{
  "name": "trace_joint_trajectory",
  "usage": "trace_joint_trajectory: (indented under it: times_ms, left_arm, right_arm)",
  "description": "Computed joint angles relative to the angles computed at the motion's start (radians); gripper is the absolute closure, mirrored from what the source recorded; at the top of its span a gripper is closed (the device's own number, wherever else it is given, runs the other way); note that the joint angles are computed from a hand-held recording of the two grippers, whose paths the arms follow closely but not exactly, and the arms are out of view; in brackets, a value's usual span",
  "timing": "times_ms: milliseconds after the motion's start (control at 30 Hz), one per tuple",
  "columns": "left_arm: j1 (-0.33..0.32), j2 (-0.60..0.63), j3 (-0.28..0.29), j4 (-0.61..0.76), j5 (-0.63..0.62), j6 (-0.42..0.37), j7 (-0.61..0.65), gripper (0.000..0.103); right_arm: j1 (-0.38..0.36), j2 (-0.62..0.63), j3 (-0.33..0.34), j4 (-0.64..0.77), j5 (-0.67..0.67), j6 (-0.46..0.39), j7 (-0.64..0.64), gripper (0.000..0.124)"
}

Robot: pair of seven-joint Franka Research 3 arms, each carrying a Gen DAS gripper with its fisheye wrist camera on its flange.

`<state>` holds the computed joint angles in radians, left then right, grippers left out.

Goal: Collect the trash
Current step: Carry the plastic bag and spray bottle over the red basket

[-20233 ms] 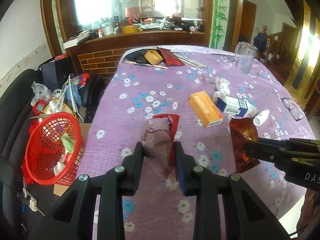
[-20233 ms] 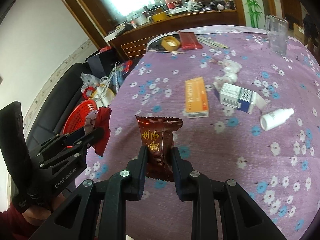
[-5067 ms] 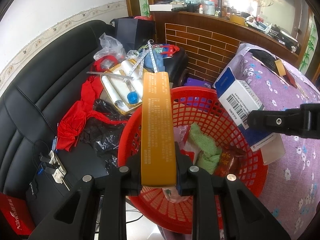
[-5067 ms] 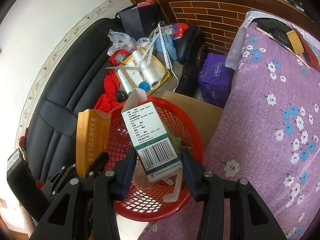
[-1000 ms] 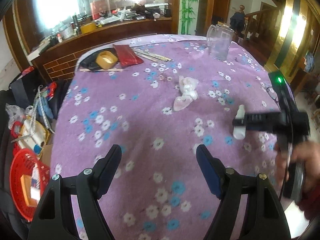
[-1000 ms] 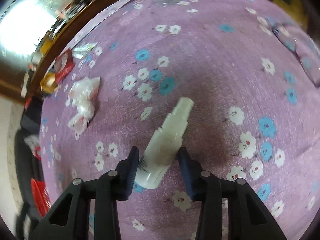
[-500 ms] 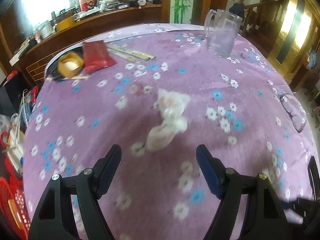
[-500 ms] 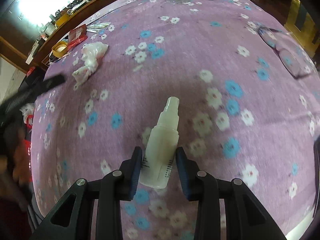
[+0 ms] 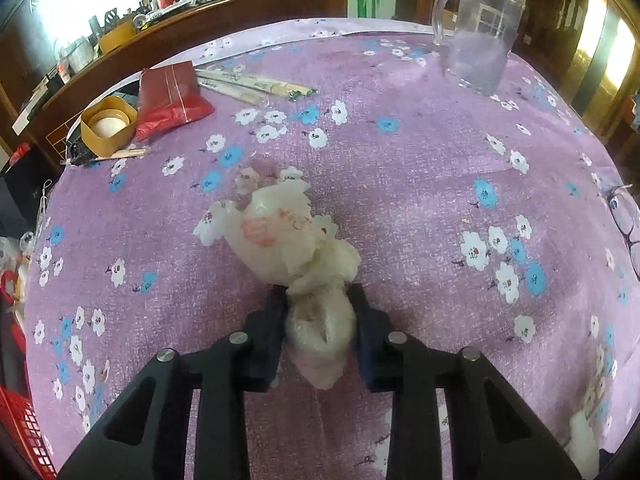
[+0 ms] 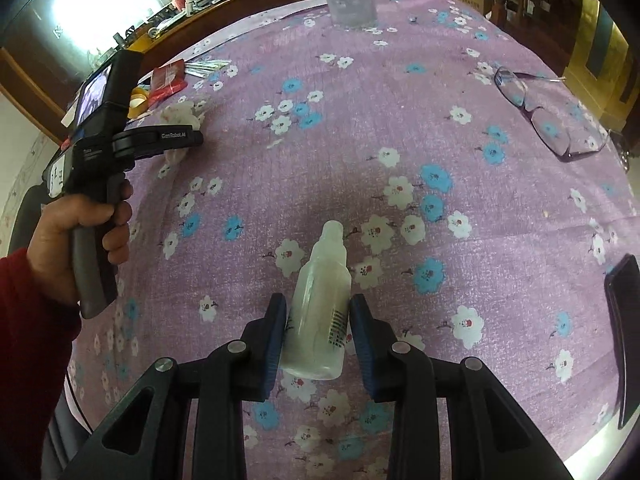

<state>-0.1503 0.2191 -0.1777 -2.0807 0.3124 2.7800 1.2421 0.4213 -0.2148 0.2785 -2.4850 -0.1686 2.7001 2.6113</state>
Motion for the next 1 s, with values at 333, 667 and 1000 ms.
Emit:
trace_joint_trajectory:
  times_ms: [333,667,1000]
  left_arm:
    - [0.036,-0.178,-0.037,-0.228,-0.222,0.043,0.181,0.075]
    - [-0.079,-0.497,0.05,-0.576,-0.43,0.067,0.351,0.075]
    - [-0.015,-0.564,-0.011,-0.683,-0.169,0.181,0.123,0.074]
  right_arm:
    - [0.02,0.036,-0.006,0.024,0.001,0.003,-0.01,0.089]
    - [0.054,0.044,-0.006,0.018,0.057,-0.001,-0.041,0.089]
    - [0.066,0.089,0.013,0.059,-0.067,-0.05,0.084,0.089]
